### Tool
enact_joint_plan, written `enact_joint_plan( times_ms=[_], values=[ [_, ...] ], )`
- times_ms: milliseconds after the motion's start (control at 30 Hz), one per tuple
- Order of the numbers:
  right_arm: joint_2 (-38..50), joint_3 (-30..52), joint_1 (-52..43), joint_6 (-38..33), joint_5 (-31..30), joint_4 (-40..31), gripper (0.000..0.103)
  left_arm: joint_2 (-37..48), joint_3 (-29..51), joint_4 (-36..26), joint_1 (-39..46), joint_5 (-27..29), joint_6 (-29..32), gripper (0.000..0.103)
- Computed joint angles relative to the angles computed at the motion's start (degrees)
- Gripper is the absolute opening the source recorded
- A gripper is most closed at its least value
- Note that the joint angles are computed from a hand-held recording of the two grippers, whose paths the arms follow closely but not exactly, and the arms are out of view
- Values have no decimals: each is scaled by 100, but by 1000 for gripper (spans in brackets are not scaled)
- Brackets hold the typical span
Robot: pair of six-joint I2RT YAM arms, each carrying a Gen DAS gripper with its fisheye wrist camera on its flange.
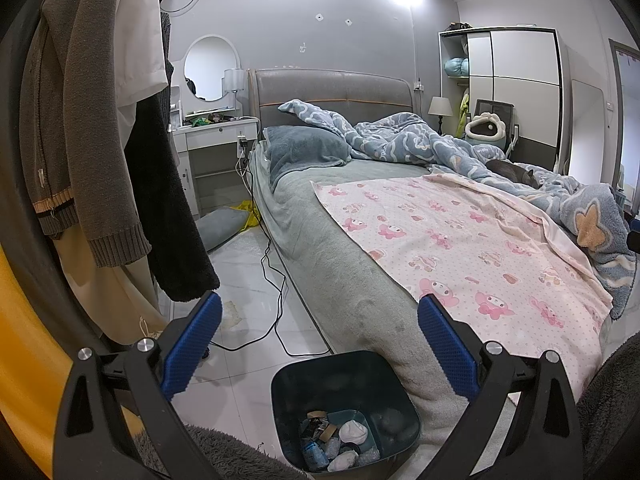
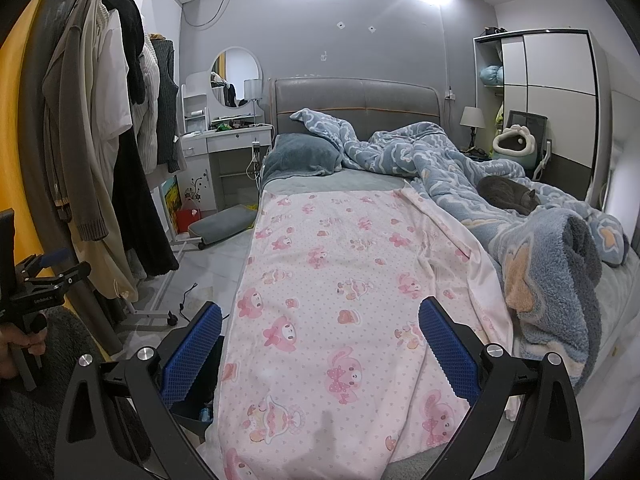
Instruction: Collect trash
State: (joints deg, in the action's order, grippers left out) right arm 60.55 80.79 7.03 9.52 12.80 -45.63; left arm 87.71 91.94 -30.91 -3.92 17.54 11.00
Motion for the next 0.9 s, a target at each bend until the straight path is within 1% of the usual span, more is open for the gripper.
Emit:
enact_joint_plan(
  times_ms=[900],
  values=[
    [18,60,-19,-21,-19,-57,100,8,4,4,6,3,5,100]
  ],
)
